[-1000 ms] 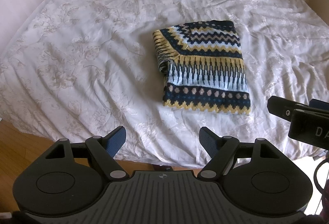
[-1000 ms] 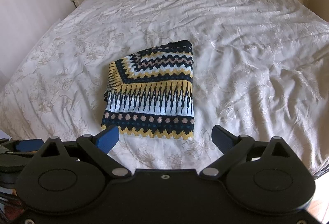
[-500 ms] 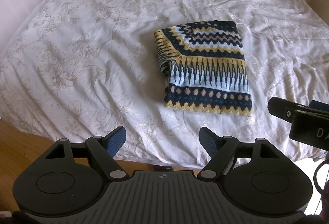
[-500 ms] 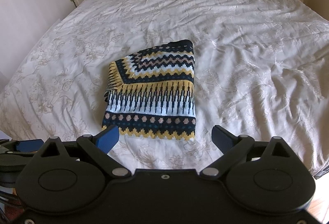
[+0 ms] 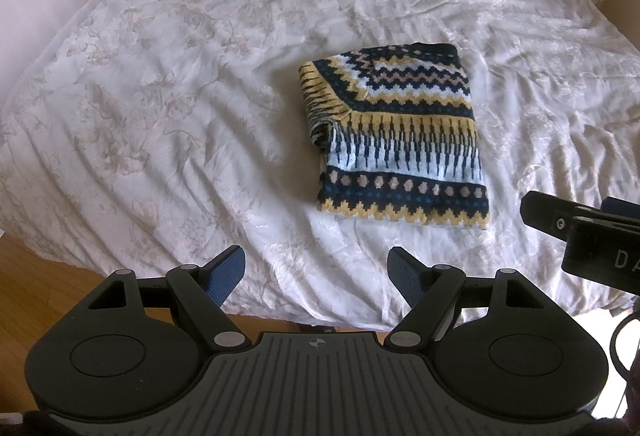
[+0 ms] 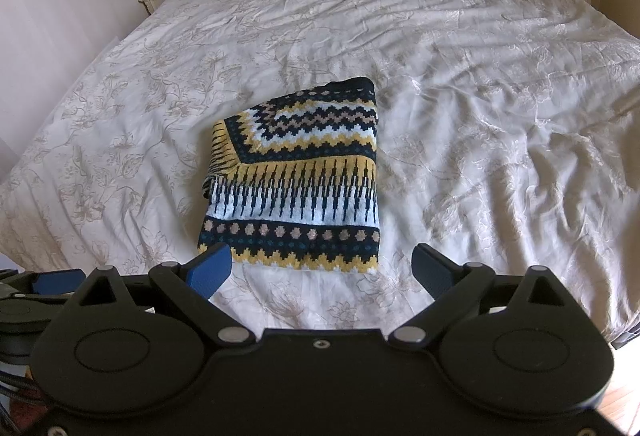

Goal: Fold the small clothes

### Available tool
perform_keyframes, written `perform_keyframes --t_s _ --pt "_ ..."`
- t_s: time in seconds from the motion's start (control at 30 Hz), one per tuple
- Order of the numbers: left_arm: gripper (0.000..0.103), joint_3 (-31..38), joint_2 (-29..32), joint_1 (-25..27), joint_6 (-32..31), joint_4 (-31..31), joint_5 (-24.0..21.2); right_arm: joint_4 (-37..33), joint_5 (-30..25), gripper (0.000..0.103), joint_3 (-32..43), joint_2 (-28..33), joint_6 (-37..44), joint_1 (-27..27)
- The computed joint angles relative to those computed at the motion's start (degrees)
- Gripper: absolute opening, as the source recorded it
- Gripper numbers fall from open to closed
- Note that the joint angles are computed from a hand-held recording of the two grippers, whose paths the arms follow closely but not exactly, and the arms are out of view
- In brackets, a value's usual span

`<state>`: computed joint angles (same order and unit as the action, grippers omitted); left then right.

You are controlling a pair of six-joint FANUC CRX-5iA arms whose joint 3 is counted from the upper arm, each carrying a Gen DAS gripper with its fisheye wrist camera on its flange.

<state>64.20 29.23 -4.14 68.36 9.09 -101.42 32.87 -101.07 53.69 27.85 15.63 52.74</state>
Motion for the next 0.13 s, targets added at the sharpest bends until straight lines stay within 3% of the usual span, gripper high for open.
perform_keyframes --t_s 0.13 --pt "0.077 -0.65 -0.41 0.0 -0.3 0.35 0.28 0.0 0.16 0.097 -0.4 -0.29 0.09 -0.02"
